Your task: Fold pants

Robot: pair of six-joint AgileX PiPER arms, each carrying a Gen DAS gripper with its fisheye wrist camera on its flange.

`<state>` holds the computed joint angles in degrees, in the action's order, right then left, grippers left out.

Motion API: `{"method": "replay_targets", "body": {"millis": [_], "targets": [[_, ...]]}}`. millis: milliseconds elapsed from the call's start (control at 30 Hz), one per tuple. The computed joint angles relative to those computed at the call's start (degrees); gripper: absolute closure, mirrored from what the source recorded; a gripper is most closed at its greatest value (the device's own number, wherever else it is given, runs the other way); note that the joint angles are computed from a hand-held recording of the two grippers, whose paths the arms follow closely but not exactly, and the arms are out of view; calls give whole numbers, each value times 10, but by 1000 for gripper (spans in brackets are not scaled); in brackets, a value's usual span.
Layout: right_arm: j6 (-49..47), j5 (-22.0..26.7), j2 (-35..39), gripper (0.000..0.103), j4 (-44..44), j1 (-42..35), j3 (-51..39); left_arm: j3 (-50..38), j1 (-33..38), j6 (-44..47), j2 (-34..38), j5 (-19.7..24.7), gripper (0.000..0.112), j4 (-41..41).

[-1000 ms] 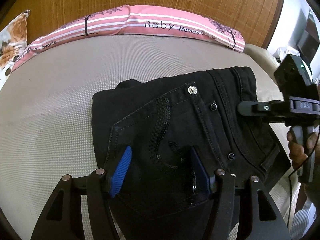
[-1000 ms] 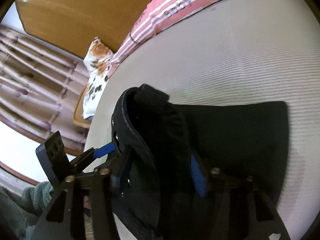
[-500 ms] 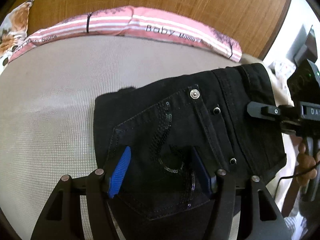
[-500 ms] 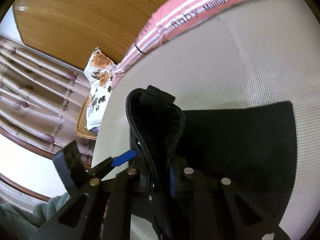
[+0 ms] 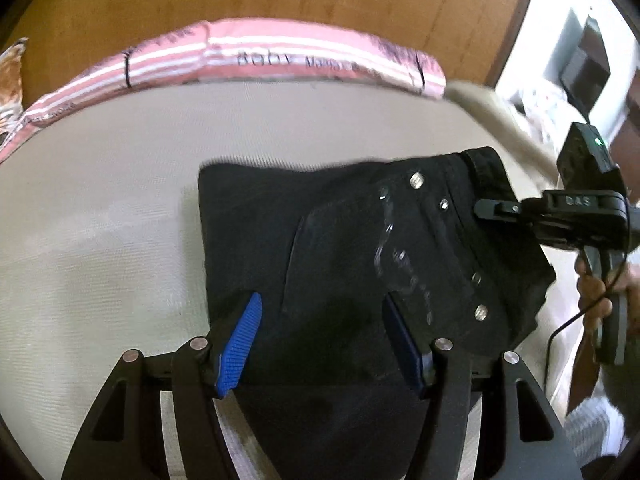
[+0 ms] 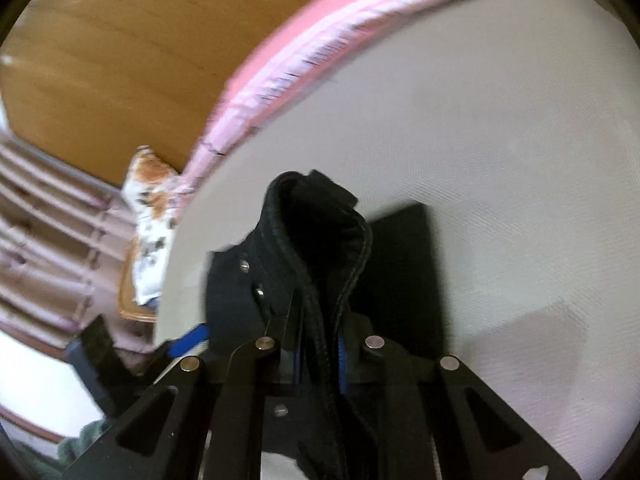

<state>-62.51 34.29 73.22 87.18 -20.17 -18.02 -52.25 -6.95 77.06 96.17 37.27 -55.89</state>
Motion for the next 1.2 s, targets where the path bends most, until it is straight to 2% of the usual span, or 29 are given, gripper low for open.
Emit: {"method": "replay_targets", "body": {"millis": [67, 100, 133, 233, 400, 600, 633, 733, 767, 900, 933, 1000, 1033, 1100, 1200], "targets": [[-28, 22, 19, 84, 12, -22, 7, 12, -14, 6, 3, -30, 50, 8], [-8, 14, 15, 71, 3, -21, 7, 18, -20, 12, 3, -43, 50, 9], [16, 8, 7, 67, -14, -16, 6, 26, -26, 24, 0, -58, 50, 6], [56, 9, -27, 67, -61, -13, 21, 27, -26, 24, -1, -58, 50, 6], [86, 54, -102, 67, -102, -51, 76, 29, -8, 20, -8, -32, 50, 14], [128, 75, -170, 67, -142, -77, 105, 37, 8, 32, -17, -13, 50, 20], [139, 65, -178, 77, -147, -66, 105, 36, 9, 34, -17, -11, 50, 21], [244, -16, -206, 83, -184, 38, 90, 39, 13, 36, -18, -7, 50, 26], [282, -25, -222, 84, -206, 55, 87, 39, 15, 38, -19, -5, 50, 27], [362, -4, -278, 88, -273, 56, 95, 44, 28, 50, -20, 5, 50, 34], [372, -21, -271, 88, -278, 73, 97, 48, 31, 60, -21, 4, 50, 30], [322, -47, -243, 88, -227, 76, 116, 57, 33, 76, -22, -3, 50, 25], [272, -51, -226, 87, -187, 65, 124, 60, 34, 83, -22, -4, 50, 20], [234, -54, -210, 85, -158, 58, 127, 62, 33, 85, -23, -7, 50, 19], [293, -95, -210, 85, -192, 108, 117, 66, 31, 88, -24, -13, 49, 15]]}}
